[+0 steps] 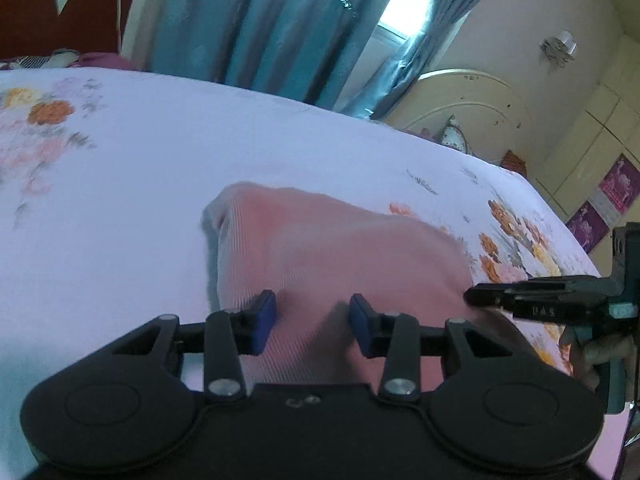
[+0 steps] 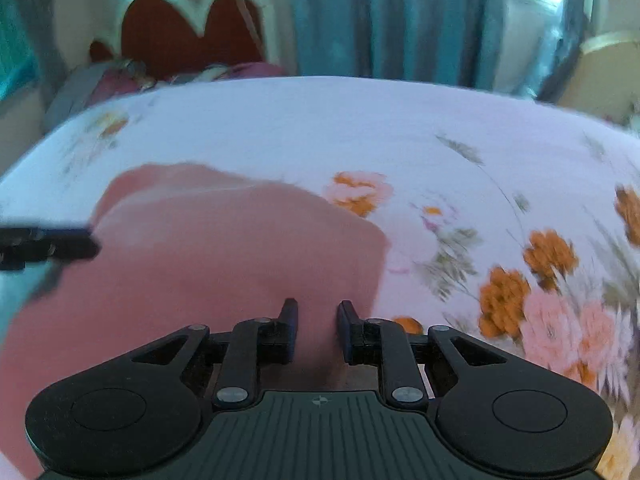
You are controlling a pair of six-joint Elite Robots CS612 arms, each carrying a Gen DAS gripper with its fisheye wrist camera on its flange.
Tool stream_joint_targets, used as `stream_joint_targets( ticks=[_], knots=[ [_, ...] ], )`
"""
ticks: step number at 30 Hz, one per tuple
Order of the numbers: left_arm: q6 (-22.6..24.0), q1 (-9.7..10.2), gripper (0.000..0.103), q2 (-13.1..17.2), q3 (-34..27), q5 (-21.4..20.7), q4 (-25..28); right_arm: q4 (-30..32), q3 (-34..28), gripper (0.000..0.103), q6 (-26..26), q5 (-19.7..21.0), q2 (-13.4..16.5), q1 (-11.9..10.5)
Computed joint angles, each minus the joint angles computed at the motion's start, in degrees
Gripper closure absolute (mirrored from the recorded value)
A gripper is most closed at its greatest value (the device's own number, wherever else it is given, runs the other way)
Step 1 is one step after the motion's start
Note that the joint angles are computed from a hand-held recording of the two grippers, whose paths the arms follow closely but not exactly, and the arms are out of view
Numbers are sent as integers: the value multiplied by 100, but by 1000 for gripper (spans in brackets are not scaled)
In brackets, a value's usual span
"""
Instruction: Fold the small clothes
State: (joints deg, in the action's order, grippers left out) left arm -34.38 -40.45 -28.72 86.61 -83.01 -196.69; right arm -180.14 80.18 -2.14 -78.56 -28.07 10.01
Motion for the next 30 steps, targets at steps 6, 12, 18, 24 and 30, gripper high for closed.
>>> stream_joint_targets(
  ticks=[6,12,18,24,30],
  knots=[
    [-548,-221,46,-245,583,738,-376,-695,659,83,105,944,-307,-222],
    [-984,-379,46,-427,959,956,-389,-849,1035,55,713,1172,-401,-429],
    [-1162,-550,44,-504,1009,1101,210,-536,1418,55,-245,1952,-638,-467],
    [-1531,-769,44,-672,1227,1457,536,-1073,1714,66,92,930,-648,-401],
    [-1880,-1088,46,-872,1525,1862,911,-1735,2115,74,589,1191,-821,-514]
  ],
)
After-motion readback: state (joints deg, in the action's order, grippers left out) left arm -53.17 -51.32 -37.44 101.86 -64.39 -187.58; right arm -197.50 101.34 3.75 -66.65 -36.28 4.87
